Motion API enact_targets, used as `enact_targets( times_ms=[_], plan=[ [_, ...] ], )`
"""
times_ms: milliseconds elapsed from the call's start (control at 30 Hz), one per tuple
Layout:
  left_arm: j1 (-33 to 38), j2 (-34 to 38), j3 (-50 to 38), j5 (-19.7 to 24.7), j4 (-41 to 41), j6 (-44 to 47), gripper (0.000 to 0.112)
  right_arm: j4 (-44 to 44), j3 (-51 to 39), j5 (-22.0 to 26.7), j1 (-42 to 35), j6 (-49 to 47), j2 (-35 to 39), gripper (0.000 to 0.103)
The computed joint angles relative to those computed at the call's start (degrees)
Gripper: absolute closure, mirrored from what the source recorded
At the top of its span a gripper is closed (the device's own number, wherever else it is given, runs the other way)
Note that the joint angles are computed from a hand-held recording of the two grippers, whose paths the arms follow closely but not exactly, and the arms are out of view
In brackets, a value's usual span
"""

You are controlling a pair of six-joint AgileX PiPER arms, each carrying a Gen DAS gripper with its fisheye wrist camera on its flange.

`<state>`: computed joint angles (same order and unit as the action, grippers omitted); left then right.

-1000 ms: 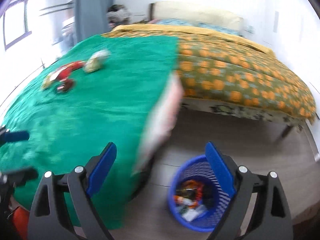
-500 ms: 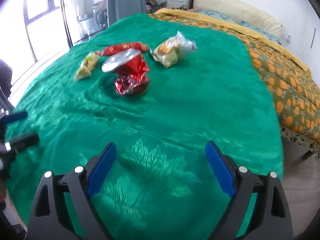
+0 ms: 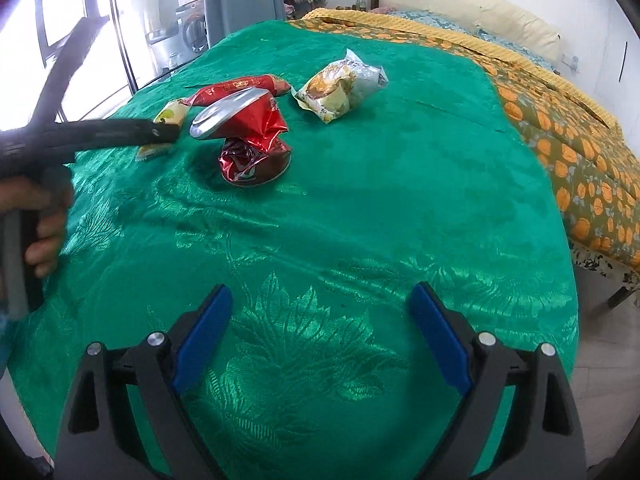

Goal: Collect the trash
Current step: 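Move both tools back over the remaining trash on the green cloth, then grasp the yellow-white snack bar with the left tool while the right tool grasps the red crushed can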

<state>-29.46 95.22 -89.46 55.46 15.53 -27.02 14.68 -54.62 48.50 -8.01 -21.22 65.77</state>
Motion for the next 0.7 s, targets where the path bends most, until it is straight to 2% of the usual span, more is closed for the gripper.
enact_targets(
  times_ms=[67,100,133,167,200,233,367,533,667,700],
  plan=[
    [-0.4,0.3,0.1,0.1,0.9,-0.4,0.044,0.0,0.0,-0.1,-0.2,0.0,0.1,0.015],
    [-0.7,0.0,0.5,-0.1,1.6,-0.7,0.053,-0.1,0.0,-0.1,-0.2,0.2,0.0,0.015],
    [-0.7,-0.4,0.8,-0.3,1.4,0.0,0.068,-0.2,0.0,-0.2,-0.2,0.3,0.0,0.015],
    [-0.9,-1.0,1.3,-0.3,1.5,0.2,0.074,-0.2,0.0,-0.2,-0.2,0.3,-0.1,0.015],
    [-1.0,-1.3,1.5,-0.1,1.7,0.7,0.075,-0.3,0.1,-0.2,-0.2,0.4,-0.2,0.015],
    [-0.9,-2.1,2.0,0.1,1.3,1.4,0.082,-0.3,0.1,-0.2,-0.3,0.5,-0.2,0.015],
    [-1.1,-7.5,5.2,2.4,-1.7,4.5,0.083,0.5,0.4,0.4,-1.3,-0.3,-0.7,0.015],
    [-2.1,-18.5,13.8,4.8,-7.5,7.3,0.083,0.4,0.5,0.3,-1.2,-0.2,-0.9,0.015],
    [-6.4,-24.7,21.2,3.4,-7.3,3.6,0.080,0.2,0.6,0.3,-1.2,-0.2,-1.1,0.015],
    [-7.4,-25.0,22.0,2.9,-6.5,2.5,0.073,0.2,0.6,0.3,-1.2,-0.2,-1.1,0.015]
  ],
)
